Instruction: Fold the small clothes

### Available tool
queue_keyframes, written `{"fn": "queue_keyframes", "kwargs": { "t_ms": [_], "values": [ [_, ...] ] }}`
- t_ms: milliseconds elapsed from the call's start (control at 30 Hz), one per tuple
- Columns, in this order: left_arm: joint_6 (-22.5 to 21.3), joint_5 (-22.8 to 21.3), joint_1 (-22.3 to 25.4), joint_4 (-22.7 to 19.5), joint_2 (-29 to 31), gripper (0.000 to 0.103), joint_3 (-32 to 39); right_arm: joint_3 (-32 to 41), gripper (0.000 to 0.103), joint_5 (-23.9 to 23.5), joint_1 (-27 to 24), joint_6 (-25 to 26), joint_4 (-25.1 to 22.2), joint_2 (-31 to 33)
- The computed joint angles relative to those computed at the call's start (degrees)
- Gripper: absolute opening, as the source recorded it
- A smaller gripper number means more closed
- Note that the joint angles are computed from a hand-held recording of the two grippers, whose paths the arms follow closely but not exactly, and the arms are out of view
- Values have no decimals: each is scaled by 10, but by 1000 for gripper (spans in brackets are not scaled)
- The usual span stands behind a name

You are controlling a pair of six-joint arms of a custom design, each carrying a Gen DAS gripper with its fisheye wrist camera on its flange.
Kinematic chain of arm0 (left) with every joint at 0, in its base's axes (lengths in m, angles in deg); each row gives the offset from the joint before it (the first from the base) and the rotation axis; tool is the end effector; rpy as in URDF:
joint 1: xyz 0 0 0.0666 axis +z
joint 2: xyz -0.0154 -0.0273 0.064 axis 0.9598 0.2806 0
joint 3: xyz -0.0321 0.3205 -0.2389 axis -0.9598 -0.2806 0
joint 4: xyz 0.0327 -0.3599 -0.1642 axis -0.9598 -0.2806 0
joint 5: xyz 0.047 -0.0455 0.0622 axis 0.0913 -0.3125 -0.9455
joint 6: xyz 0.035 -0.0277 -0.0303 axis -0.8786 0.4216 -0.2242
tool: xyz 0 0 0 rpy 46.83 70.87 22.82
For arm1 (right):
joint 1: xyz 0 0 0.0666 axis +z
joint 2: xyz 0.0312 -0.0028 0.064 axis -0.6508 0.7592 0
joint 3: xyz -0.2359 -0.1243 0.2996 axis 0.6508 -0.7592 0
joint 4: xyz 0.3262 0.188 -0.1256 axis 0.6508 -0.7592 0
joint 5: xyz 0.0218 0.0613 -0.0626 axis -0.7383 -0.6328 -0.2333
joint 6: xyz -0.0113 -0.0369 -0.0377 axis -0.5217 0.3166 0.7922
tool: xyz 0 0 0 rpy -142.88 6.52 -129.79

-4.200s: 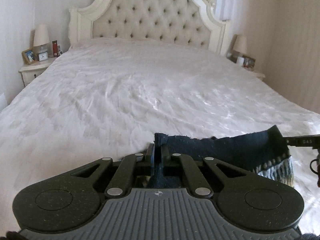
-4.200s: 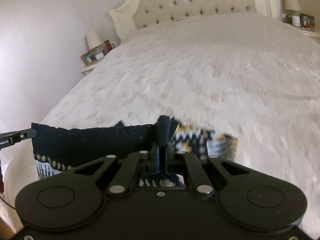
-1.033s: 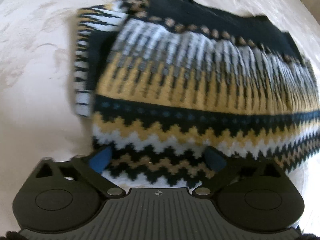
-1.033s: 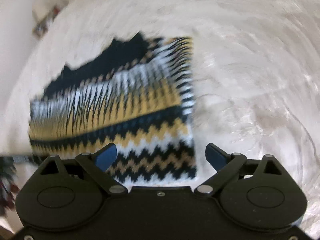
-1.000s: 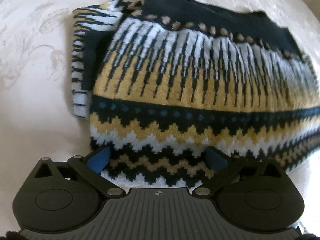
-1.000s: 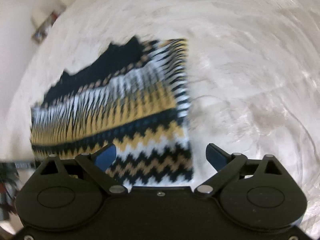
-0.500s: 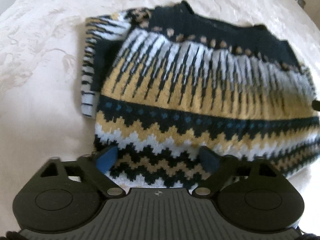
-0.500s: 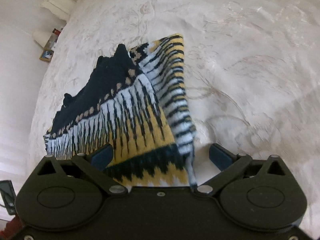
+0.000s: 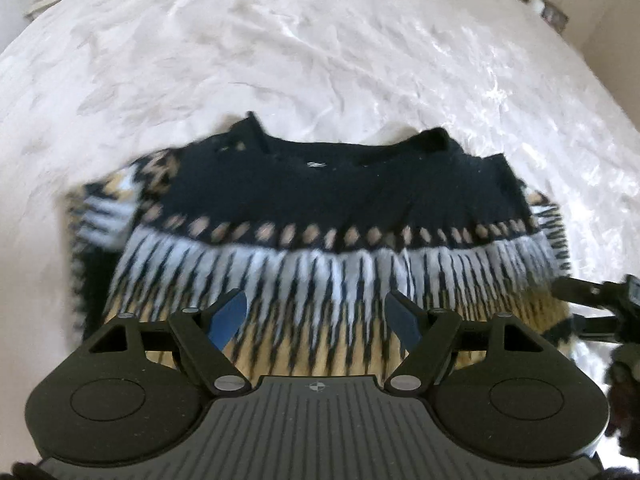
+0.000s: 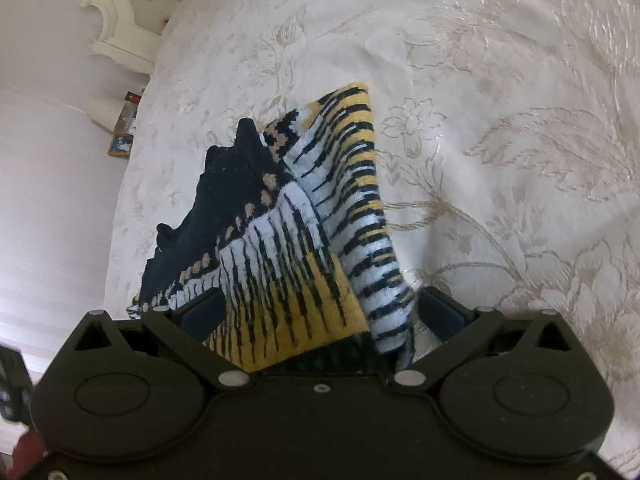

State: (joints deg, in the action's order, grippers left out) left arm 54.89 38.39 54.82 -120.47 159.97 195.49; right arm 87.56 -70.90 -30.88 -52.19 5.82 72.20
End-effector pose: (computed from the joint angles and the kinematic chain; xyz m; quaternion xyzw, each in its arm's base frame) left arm 0.6315 -0.2114 0.4360 -0.0809 0.9724 -0.0169 0.2183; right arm 0.6631 0.1341 0.3617 0.1533 0.9008 0.3836 0.1338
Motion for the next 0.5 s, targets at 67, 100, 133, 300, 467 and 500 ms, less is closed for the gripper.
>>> {"fn": "queue_keyframes", "kwargs": {
  "t_ms": [67, 100, 133, 300, 467, 500],
  "values": [
    [-6, 4, 0, -26, 29, 74, 31, -2, 103, -8, -3, 1, 3, 0],
    [-7, 1, 0, -45, 46, 75, 50, 0, 103, -11, -3, 1, 3, 2],
    [-6, -5, 0, -62, 60, 76, 65, 0, 103, -15, -4, 4, 3, 3],
    [1, -18, -1, -96, 107, 87, 117, 3, 103, -30, -6, 20, 6, 5],
    [0, -12, 2, -118, 128, 94, 149, 8, 103, -33, -1, 15, 19, 11],
    [0, -7, 4, -116, 126, 93, 146, 11, 103, -33, 1, 13, 19, 13]
  ]
}}
